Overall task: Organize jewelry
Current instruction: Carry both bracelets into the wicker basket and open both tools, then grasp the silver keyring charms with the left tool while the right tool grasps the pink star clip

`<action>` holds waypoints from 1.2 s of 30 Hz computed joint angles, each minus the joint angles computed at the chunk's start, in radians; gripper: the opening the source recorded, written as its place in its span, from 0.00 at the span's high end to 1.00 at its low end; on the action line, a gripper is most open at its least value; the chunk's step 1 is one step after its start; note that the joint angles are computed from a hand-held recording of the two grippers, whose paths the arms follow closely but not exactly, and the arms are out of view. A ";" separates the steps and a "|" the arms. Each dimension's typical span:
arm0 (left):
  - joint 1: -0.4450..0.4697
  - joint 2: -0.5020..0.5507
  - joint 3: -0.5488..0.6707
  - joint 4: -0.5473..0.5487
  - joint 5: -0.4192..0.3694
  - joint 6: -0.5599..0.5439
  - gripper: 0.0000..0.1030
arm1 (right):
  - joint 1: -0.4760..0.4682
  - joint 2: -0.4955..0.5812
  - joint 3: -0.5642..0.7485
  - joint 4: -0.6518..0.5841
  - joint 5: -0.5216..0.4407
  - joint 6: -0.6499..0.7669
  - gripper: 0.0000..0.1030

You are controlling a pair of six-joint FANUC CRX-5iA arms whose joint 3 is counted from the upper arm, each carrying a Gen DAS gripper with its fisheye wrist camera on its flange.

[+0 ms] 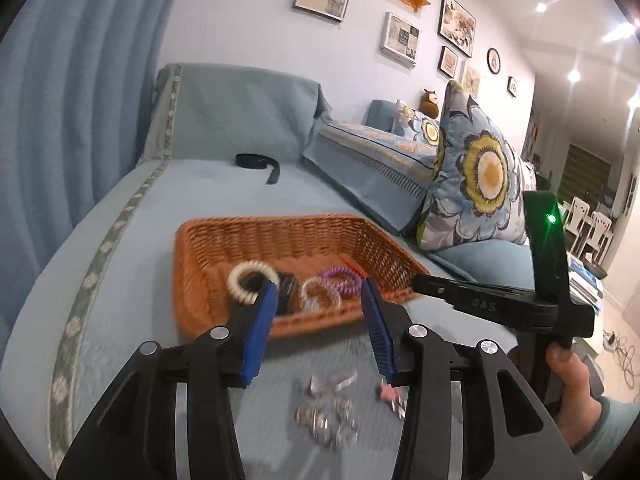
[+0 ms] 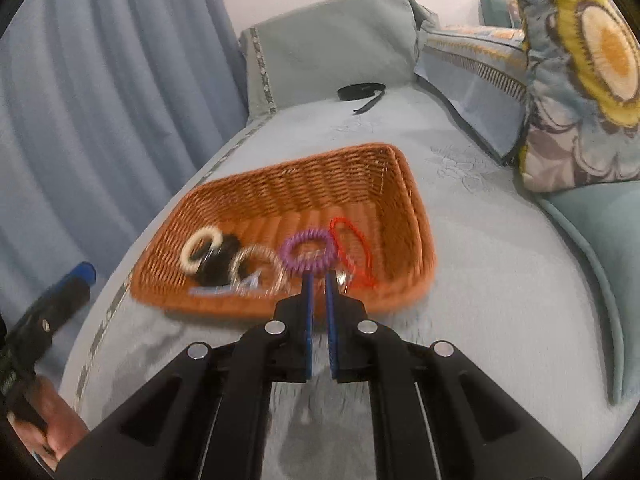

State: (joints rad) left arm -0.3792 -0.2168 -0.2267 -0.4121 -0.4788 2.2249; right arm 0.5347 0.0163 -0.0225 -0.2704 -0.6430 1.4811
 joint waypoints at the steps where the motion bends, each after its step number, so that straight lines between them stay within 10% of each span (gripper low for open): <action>1: -0.015 -0.021 -0.013 -0.029 -0.015 0.037 0.56 | 0.010 -0.028 -0.036 0.005 0.013 0.000 0.95; 8: -0.090 -0.079 -0.066 -0.162 -0.113 0.226 0.41 | 0.075 -0.125 -0.181 0.040 0.058 -0.010 0.95; 13: -0.115 -0.101 -0.106 -0.235 -0.170 0.372 0.29 | 0.107 -0.162 -0.253 0.091 0.114 -0.086 0.50; 19: -0.108 -0.131 -0.148 -0.256 -0.153 0.448 0.29 | 0.141 -0.181 -0.322 0.222 0.171 -0.225 0.49; 26: -0.089 -0.120 -0.149 -0.203 -0.137 0.379 0.29 | 0.212 -0.179 -0.377 0.441 0.186 -0.345 0.49; 36: 0.031 0.002 -0.143 0.286 -0.103 -0.189 0.55 | 0.159 -0.107 -0.241 0.198 0.052 -0.131 0.50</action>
